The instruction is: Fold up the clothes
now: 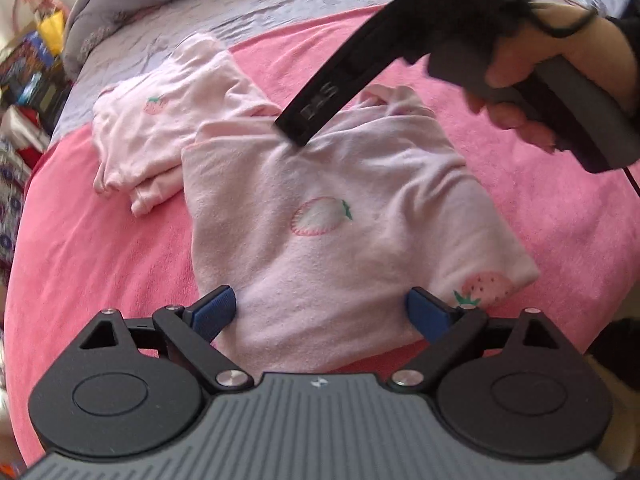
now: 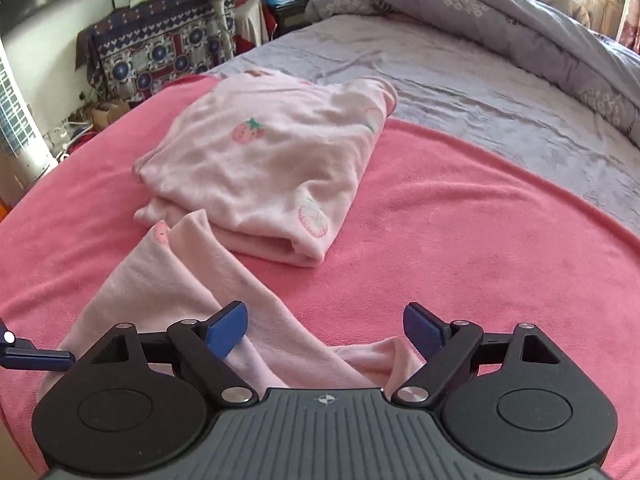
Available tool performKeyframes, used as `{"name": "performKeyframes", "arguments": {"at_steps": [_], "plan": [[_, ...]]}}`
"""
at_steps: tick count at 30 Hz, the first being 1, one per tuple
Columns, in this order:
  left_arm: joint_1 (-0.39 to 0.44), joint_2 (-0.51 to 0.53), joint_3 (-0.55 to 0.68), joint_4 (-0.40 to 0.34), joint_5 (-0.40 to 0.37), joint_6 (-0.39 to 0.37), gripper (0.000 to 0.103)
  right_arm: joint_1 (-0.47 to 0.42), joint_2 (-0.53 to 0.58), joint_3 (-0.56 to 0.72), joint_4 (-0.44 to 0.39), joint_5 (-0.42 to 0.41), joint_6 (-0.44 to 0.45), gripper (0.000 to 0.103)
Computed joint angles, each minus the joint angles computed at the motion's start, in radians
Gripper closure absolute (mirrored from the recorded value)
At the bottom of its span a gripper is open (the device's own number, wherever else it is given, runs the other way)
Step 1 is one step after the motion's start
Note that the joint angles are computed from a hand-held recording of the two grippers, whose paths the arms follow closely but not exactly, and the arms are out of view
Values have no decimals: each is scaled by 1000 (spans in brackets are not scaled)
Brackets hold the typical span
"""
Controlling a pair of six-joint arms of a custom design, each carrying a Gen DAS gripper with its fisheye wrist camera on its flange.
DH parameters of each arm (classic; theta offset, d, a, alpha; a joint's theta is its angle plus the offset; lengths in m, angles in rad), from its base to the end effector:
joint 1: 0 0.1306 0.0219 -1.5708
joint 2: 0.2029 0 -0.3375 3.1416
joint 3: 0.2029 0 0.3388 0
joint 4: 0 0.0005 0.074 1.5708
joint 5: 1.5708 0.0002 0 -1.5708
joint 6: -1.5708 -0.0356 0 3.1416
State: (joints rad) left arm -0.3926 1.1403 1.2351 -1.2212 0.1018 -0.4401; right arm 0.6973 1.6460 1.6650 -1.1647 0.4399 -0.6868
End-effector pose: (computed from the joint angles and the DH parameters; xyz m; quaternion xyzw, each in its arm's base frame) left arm 0.3032 -0.1300 0.3926 0.4042 0.8864 -0.0444 0.2212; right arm 0.3910 0.3071 0.3647 0.0410 0.9542 -0.0328 0.2946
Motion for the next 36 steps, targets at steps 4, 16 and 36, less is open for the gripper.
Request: {"name": "performKeyframes", "arguments": {"at_steps": [4,16,36], "plan": [[-29,28,81,-82,-12,120,8,-2,-8,29,-175,-3,29,15],[-29,106,126,-146,-151,285,6,4,-87,1,-279,-46,-16,11],[6,139,125,-172,-93,346,0,-1,-17,4,-304,-81,-41,0]]}}
